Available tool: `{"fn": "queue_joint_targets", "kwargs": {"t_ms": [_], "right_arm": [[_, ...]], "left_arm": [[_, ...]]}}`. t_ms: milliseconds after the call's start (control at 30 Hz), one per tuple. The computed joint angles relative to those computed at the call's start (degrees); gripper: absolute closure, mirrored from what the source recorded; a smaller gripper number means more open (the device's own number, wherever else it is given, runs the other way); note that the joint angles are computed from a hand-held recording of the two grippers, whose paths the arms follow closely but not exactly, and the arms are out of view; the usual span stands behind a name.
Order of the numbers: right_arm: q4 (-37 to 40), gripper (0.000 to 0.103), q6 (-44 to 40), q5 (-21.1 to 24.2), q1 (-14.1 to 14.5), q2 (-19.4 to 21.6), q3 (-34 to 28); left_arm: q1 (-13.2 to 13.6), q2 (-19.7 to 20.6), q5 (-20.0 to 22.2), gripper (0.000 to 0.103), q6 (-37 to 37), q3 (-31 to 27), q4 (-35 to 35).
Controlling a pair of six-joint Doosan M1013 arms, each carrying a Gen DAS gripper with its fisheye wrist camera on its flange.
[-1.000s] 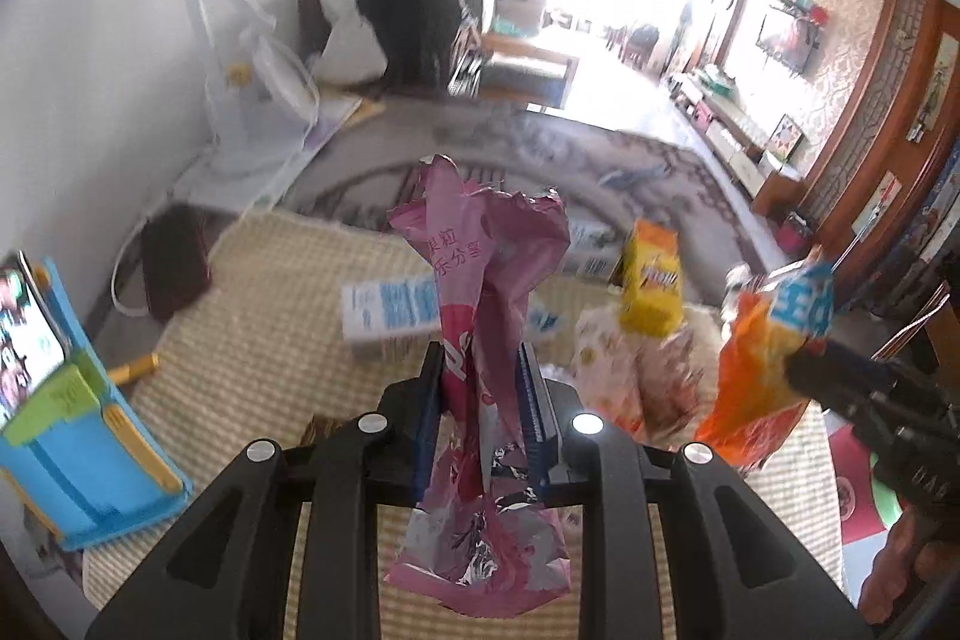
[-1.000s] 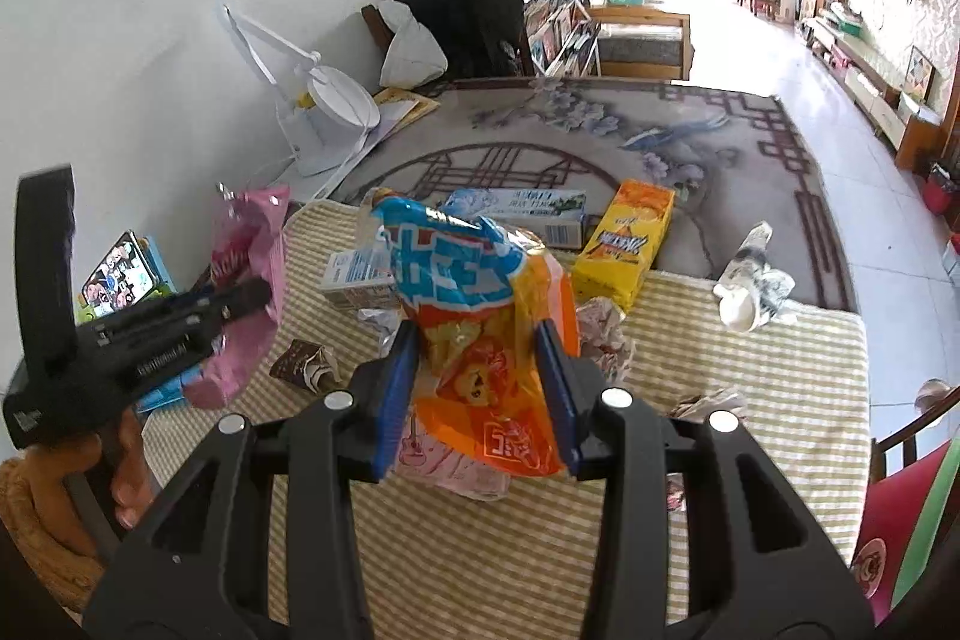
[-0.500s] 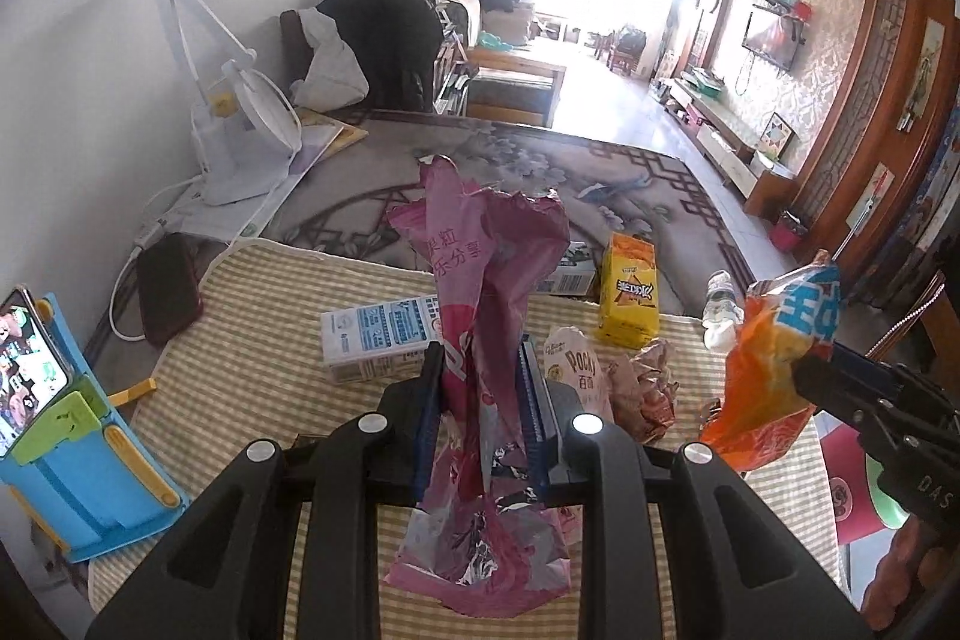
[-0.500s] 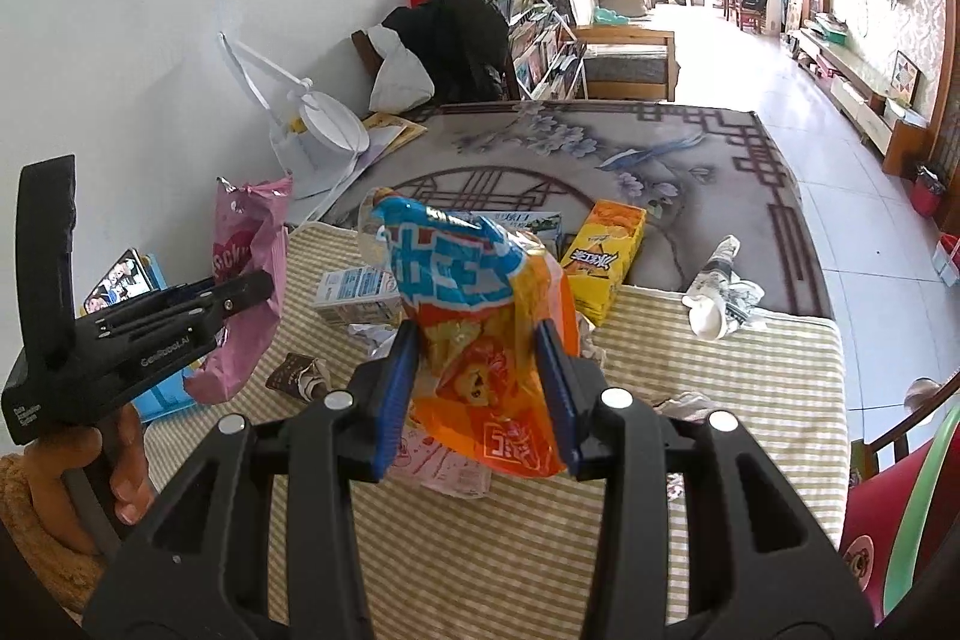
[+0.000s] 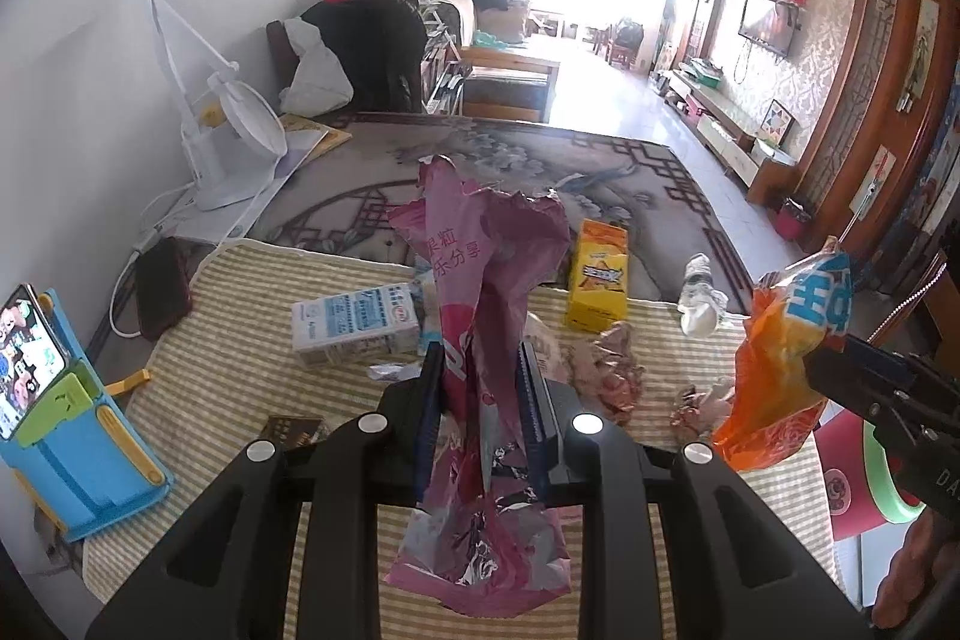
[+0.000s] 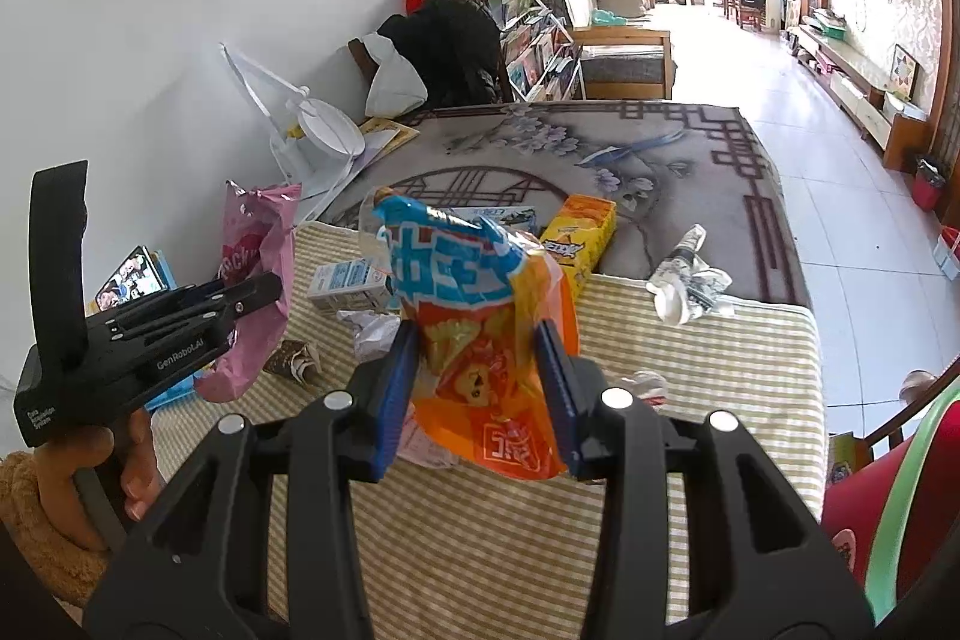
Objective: Collect trash
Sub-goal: 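Lift the pink wrapper and orange chip bag off the table, then move both tools over the red bucket and release both items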
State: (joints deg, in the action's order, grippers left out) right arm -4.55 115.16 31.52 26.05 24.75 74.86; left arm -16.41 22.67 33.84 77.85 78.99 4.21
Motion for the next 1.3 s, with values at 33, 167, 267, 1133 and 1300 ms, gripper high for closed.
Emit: {"fn": "queue_joint_targets", "kwargs": {"t_ms": [33, 167, 267, 1133, 1300], "right_arm": [[0.6, 0.064, -0.9, -0.1, -0.2, -0.3, 0.4], [4.0, 0.064, -5.5, -0.7, -1.3, -1.5, 1.9], [7.1, 0.064, -9.2, -1.3, -2.1, -2.4, 3.2], [26.3, 0.064, -30.9, -4.5, -7.7, -9.4, 13.0], [23.9, 0.064, -27.5, -5.6, -9.1, -11.2, 15.4]], "left_arm": [[-0.3, -0.2, 0.0, 0.082, -1.1, 0.2, 0.7], [-1.7, -0.7, 0.3, 0.082, -6.1, 0.9, 4.1], [-3.1, -1.1, 0.7, 0.082, -10.2, 1.5, 7.4], [-11.6, -4.0, 4.5, 0.082, -28.2, 4.0, 21.3], [-13.0, -4.0, 3.8, 0.082, -26.2, 3.7, 19.3]]}}
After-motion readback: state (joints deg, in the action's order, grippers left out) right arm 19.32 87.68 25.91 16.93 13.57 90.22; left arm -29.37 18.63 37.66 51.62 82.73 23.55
